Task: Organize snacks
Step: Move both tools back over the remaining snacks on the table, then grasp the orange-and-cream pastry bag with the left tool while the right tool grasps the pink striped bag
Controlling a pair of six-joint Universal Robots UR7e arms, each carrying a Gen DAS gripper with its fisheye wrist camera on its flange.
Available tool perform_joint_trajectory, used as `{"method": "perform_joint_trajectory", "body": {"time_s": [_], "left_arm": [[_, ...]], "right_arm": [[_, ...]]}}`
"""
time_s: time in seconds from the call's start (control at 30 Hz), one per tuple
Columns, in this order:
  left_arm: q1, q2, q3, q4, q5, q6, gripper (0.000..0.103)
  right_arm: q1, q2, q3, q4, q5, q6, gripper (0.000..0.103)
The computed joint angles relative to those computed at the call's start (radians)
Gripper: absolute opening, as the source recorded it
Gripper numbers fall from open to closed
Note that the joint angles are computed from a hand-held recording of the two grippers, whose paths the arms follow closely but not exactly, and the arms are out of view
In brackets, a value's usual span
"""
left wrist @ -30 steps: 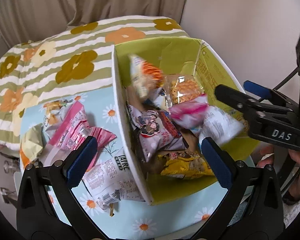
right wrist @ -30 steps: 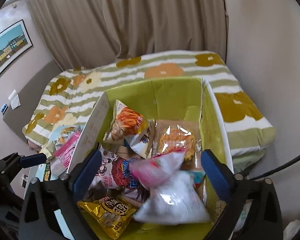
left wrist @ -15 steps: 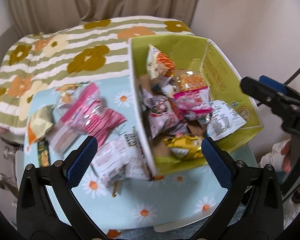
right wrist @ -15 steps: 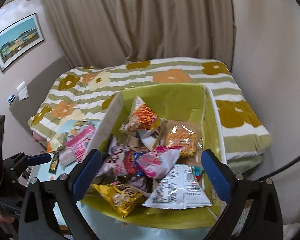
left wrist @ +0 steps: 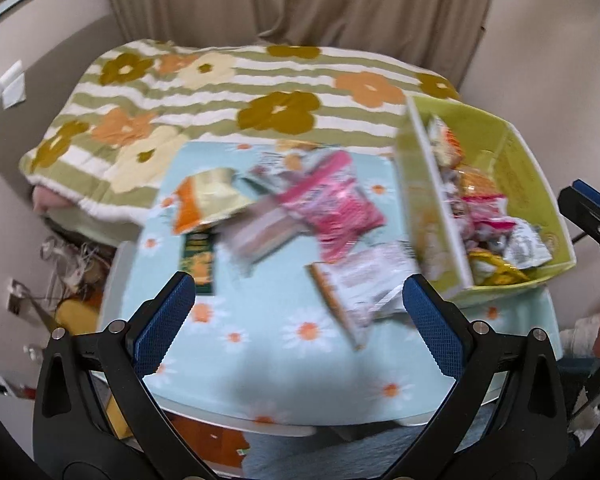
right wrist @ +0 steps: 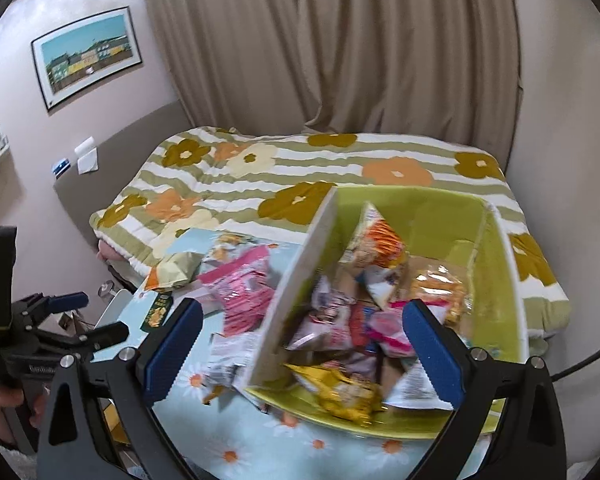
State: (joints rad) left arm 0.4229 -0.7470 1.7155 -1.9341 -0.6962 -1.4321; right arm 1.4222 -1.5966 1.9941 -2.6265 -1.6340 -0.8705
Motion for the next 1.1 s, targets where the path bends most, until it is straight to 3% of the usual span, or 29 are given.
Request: {"method": "perform_joint_trajectory", "body": {"time_s": [0.1, 0.23, 0.53, 0.77, 0.97, 1.1], "left_arm": [[0.011, -0.077, 0.085, -0.033, 0.006, 0.015, 0.103], [0.043, -0.182, 0.184, -0.097, 0.003, 0.118, 0.103], [0.183, -0.329, 0.282, -0.277, -0.048, 0.542, 0.103], [0.309, -0.269, 0.207, -0.366, -0.136, 0.896, 0.103], [0.388, -0.171, 0.11, -0.377, -0.175, 1.082, 0.103], [0.424, -0.106, 0.044, -0.321, -0.172, 1.162, 0.103]], "right_arm": [[0.051, 0.028, 0.043, -0.07, -0.032, 0.045, 0.1], [0.112, 0.081, 0.081, -0.159, -0.08, 0.127, 0.1], [0.232, 0.262, 0.122, -0.347, -0.229, 0.356, 0.1], [0.264, 0.372, 0.096, -0.384, -0.342, 0.486, 0.099], [0.26, 0.431, 0.06, -0.392, -0.419, 0.459, 0.099], [0.234, 0.452, 0.038, -0.369, -0.414, 0.439, 0.1]]}}
